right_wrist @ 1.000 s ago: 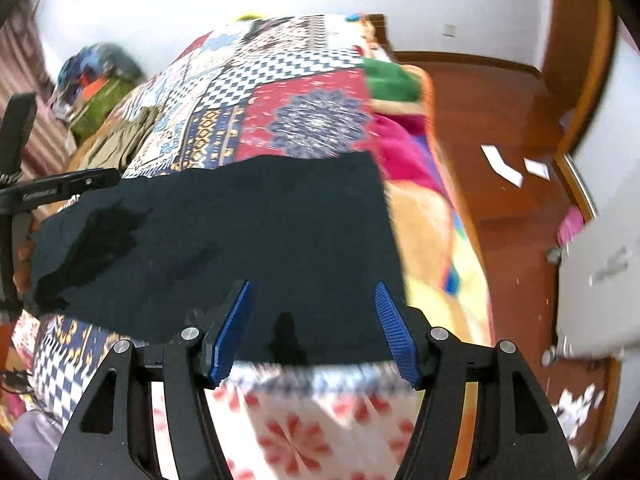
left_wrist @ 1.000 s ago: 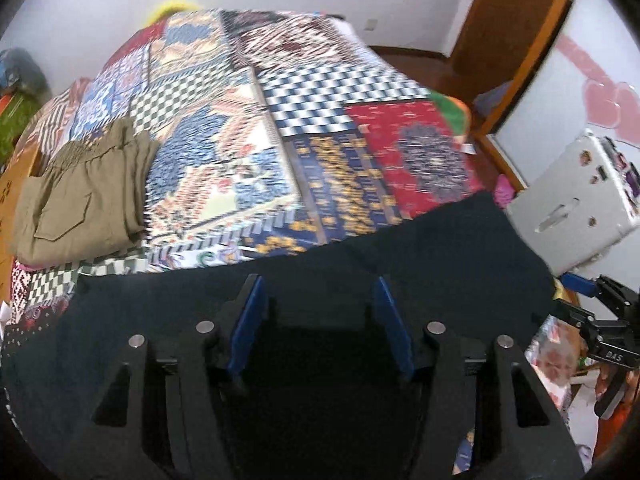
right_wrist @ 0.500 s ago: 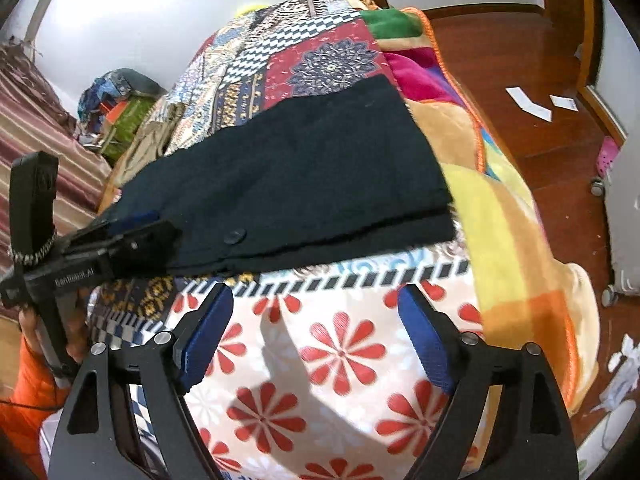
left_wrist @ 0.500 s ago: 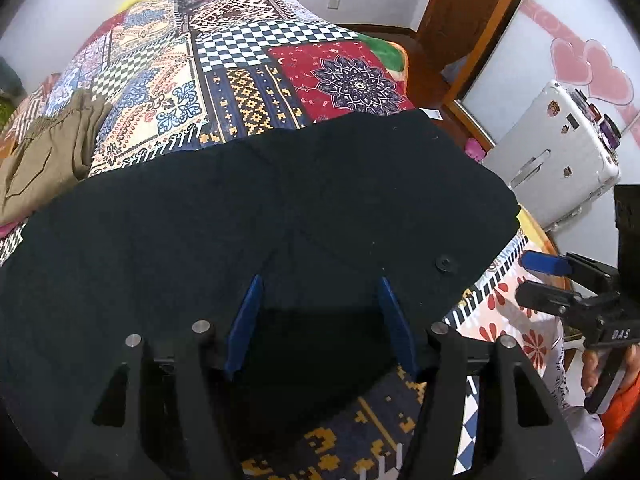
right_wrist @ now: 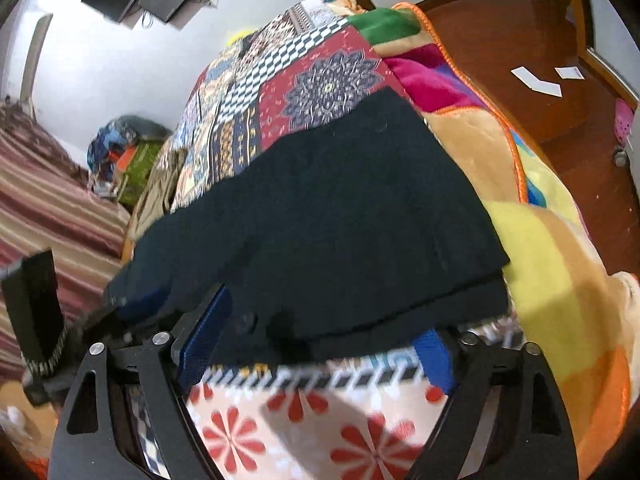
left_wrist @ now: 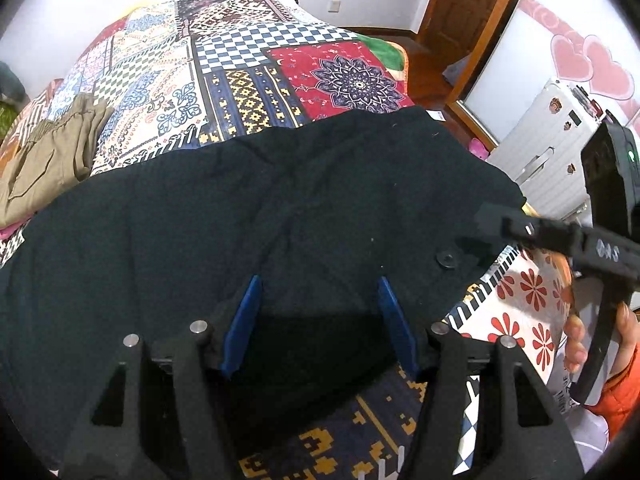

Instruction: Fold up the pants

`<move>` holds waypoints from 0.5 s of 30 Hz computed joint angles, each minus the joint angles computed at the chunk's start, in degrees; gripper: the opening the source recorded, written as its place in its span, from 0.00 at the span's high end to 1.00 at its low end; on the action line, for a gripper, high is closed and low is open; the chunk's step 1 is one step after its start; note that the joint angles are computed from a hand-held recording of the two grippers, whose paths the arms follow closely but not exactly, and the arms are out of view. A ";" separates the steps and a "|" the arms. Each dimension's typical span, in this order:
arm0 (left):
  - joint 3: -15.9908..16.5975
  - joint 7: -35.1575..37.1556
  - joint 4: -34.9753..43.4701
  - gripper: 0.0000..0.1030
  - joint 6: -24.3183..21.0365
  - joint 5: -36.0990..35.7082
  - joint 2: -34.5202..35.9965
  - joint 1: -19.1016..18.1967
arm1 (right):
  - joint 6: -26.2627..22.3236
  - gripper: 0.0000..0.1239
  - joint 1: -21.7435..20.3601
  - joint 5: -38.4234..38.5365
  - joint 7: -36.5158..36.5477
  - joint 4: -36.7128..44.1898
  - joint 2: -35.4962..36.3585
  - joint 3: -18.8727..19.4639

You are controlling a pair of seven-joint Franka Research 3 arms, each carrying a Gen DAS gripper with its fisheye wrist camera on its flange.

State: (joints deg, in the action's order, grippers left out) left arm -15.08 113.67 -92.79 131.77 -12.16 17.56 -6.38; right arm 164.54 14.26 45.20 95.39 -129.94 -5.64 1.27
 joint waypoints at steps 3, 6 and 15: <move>-0.09 0.13 0.15 0.40 -0.04 -0.44 0.14 0.17 | 1.54 0.58 -0.91 -4.55 5.33 0.73 1.29 0.57; -0.16 0.26 0.07 0.40 0.13 -0.78 0.12 0.27 | 1.90 0.69 -1.30 -6.90 7.69 1.41 1.99 0.55; -0.26 0.76 -0.52 0.40 0.81 -1.42 -0.25 0.39 | 4.27 0.89 -2.97 -20.70 14.56 0.04 -0.48 1.22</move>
